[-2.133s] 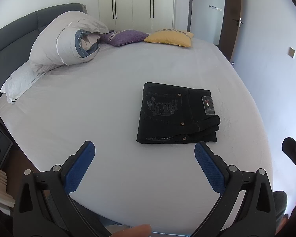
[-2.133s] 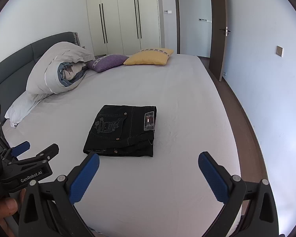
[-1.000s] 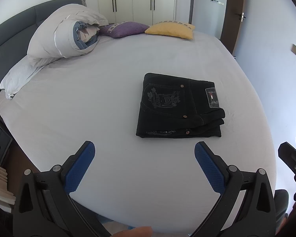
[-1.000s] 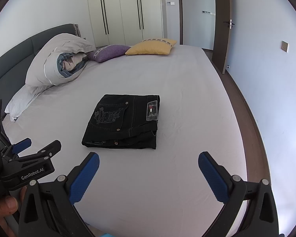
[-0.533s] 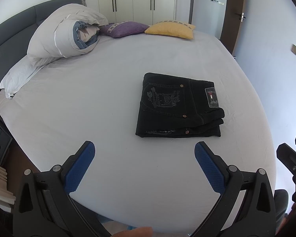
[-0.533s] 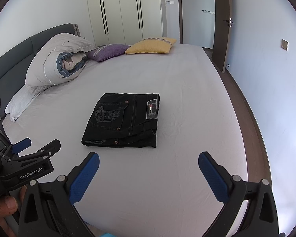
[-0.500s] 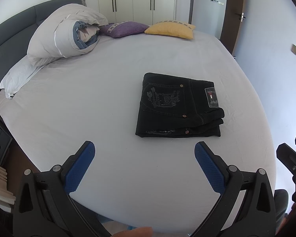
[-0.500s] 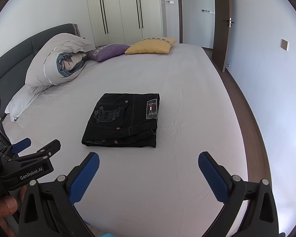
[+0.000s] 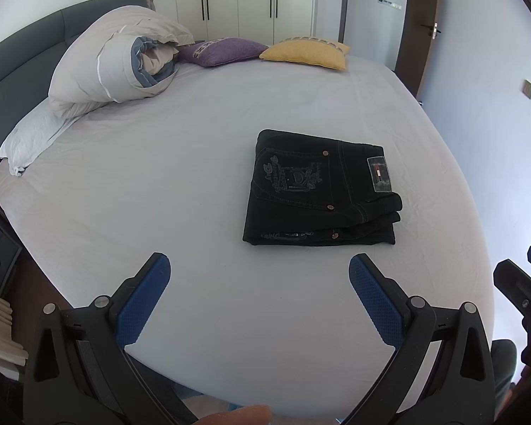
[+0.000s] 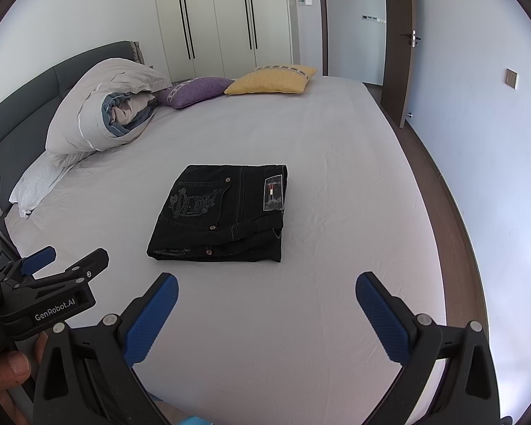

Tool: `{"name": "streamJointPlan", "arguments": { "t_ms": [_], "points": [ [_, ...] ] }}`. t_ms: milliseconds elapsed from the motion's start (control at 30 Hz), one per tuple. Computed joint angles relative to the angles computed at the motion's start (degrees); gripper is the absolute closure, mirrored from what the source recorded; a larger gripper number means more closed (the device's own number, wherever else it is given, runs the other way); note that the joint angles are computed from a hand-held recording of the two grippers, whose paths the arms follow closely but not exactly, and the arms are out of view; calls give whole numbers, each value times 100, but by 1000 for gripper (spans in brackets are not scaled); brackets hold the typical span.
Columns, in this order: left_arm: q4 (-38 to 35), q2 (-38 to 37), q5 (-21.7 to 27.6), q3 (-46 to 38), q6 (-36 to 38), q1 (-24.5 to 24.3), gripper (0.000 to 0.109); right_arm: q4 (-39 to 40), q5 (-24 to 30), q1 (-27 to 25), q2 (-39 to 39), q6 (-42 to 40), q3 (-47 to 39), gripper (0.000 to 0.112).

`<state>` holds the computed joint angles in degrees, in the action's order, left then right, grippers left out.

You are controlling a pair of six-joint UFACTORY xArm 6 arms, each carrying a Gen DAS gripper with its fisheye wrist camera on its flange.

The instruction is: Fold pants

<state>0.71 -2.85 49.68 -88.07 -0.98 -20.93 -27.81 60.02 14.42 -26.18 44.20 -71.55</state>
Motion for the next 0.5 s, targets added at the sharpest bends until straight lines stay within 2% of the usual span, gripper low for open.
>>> {"name": "streamJointPlan", "arguments": {
  "t_ms": [500],
  "points": [
    [164,-63,35,48,-59,-1,6,-8,-1,30,-43,50,64,9]
  ]
}}
